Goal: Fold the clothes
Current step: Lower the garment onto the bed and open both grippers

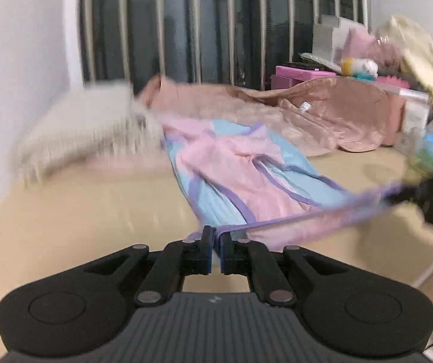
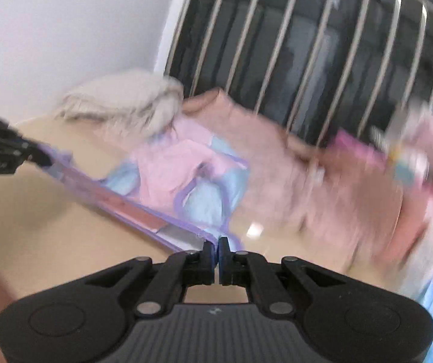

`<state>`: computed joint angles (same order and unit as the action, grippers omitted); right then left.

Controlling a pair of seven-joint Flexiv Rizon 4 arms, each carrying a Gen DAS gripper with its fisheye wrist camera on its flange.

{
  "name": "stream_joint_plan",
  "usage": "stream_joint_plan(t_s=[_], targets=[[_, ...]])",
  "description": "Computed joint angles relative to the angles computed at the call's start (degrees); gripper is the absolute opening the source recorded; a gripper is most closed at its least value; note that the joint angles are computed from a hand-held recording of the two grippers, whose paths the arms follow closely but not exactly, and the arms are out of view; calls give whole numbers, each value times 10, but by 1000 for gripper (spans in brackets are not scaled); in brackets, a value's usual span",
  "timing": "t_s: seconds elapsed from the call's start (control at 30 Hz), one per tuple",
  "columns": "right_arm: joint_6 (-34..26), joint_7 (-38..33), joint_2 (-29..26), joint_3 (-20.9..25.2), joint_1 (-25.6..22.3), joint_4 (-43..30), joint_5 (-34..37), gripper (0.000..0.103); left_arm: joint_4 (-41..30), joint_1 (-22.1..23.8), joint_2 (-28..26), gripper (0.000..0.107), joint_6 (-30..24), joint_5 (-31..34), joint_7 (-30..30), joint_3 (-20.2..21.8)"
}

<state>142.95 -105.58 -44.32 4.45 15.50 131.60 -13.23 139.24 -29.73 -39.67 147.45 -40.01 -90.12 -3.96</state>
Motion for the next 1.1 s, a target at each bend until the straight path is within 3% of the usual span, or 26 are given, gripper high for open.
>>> stream_joint_plan(t_s=[0.03,0.07,0.13,0.2,0.33,0.37,0.43,0.47,0.57,0.6,0.67,0.7,0.83,1.0,1.1], targets=[[15,6,-7,8,-15,18,-11,1,26,28,8,51,4,51,-50,-14],[24,13,-5,14,-29,39,-22,1,49,45,17,61,7,87,-88,-23],[38,30,6,24,-72,73,-73,14,81,55,32,62,18,122,-133,-22],[57,43,14,30,-104,93,-110,42,101,73,54,63,13,158,-162,-18],[62,109,22,41,-151,85,-192,43,64,124,73,63,-36,222,-176,-5],[64,117,16,43,-139,75,-182,43,41,116,65,63,-49,204,-163,6],[65,125,3,44,-106,52,-144,40,-19,58,39,62,-89,97,-84,34],[59,131,-6,43,-85,37,-120,39,-50,31,24,61,-108,43,-39,48],[43,151,-21,40,-56,11,-100,26,-117,7,-15,57,-140,-36,41,58],[49,151,-29,40,-49,7,-94,26,-136,2,-27,56,-149,-58,64,60],[49,153,-37,35,-34,2,-75,26,-166,-9,-45,31,-169,-110,105,62],[46,155,-39,32,-28,2,-66,26,-174,-9,-51,12,-174,-126,115,59],[56,146,-50,22,-26,7,-59,25,-151,30,-53,2,-134,-88,51,33],[8,125,-26,-13,22,-5,51,23,-73,-2,-29,2,-71,-135,-34,2],[-44,123,-14,-46,63,-30,143,24,-24,3,-3,5,-56,-69,-93,-19]])
